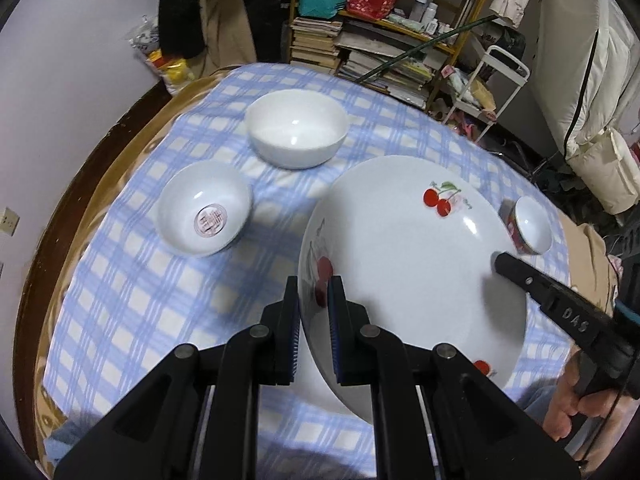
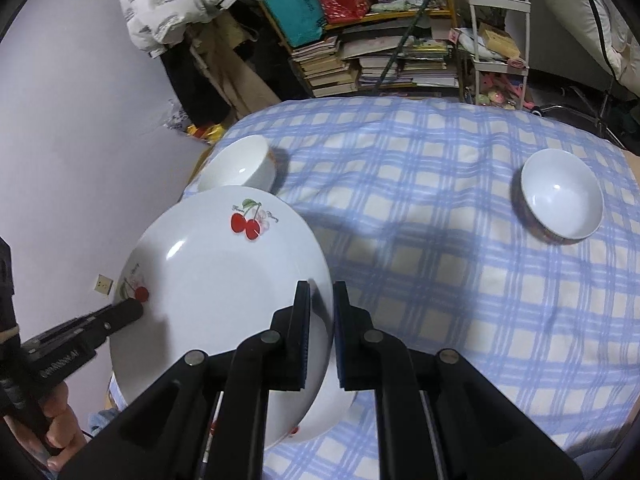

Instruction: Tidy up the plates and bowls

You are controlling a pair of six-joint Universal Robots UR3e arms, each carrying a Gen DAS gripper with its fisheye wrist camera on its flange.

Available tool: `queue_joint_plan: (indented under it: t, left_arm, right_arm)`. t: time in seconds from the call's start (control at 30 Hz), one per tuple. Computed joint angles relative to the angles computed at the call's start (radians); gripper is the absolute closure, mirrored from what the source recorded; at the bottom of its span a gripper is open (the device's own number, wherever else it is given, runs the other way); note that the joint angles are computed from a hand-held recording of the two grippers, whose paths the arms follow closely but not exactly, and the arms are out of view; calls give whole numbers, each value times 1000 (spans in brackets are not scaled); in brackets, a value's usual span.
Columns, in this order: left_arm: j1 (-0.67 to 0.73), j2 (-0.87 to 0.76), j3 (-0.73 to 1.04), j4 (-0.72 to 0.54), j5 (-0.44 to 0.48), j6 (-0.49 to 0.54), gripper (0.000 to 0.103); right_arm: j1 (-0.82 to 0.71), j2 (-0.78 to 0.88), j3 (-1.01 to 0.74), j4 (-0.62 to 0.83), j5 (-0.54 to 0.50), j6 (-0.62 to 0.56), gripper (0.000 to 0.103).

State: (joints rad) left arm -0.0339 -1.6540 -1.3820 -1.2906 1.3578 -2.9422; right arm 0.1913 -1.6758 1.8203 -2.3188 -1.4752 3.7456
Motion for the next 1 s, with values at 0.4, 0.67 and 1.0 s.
queue_joint_plan:
  t: [0.4, 0.67, 1.0]
  left_arm:
    - [98, 174, -200, 18, -27, 65, 91]
    - [115, 203, -291, 82, -15, 76, 91]
    - [98, 194, -434, 187, 25, 85, 90]
  right_arm:
    - [125, 46, -13, -32, -52, 43, 91]
    - [152, 78, 38, -96, -43, 66, 91]
    - [185, 111, 112, -171, -74, 97, 91]
